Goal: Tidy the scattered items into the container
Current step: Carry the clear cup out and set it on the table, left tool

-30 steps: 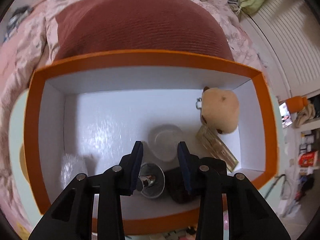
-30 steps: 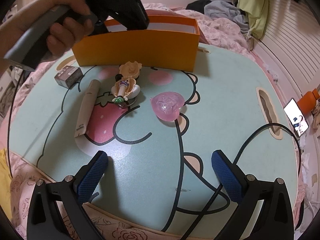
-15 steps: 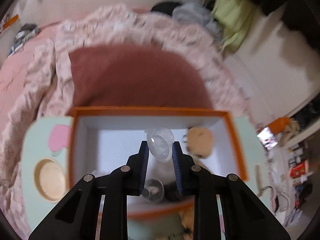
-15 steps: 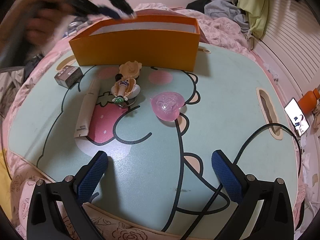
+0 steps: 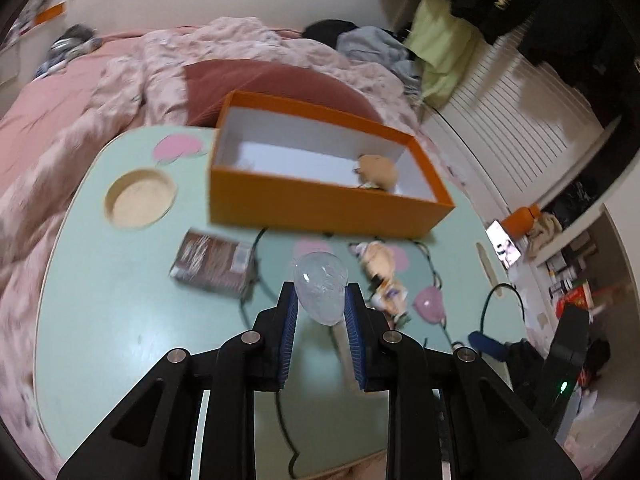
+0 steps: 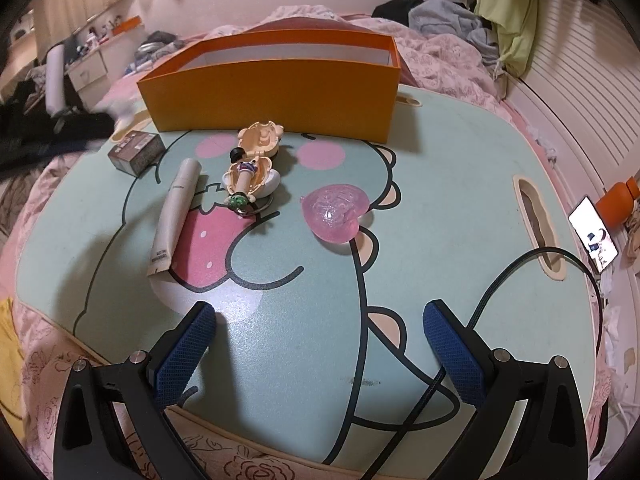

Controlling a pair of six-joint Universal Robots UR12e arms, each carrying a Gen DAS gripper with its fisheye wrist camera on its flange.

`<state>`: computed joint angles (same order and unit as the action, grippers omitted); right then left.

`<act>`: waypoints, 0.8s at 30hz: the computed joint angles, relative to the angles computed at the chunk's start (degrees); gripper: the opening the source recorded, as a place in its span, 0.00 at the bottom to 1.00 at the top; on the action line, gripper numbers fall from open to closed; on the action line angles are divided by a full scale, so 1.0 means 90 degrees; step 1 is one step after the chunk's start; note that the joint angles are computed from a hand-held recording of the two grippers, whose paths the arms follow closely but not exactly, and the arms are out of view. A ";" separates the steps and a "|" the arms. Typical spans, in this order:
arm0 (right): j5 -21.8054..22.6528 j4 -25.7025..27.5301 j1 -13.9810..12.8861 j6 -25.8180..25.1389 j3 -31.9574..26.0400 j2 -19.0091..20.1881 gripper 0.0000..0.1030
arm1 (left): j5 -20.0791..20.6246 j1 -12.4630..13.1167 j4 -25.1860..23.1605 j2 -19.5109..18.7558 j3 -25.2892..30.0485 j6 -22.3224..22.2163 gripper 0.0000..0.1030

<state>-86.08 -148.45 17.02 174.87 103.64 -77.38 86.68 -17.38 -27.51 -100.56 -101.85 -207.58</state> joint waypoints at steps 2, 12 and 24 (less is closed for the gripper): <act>0.0006 -0.0007 0.0000 0.0001 0.0004 -0.0001 1.00 | 0.0252 -0.0080 -0.0085 0.0012 -0.0049 0.0076 0.24; 0.0001 -0.0010 0.0003 0.0005 0.0005 -0.0001 1.00 | 0.1208 -0.0295 0.0497 -0.0077 -0.0225 0.0042 0.69; -0.0003 -0.0003 0.0004 0.0005 -0.0002 0.0001 1.00 | 0.2158 -0.0668 -0.0538 0.0326 -0.0572 -0.0109 0.78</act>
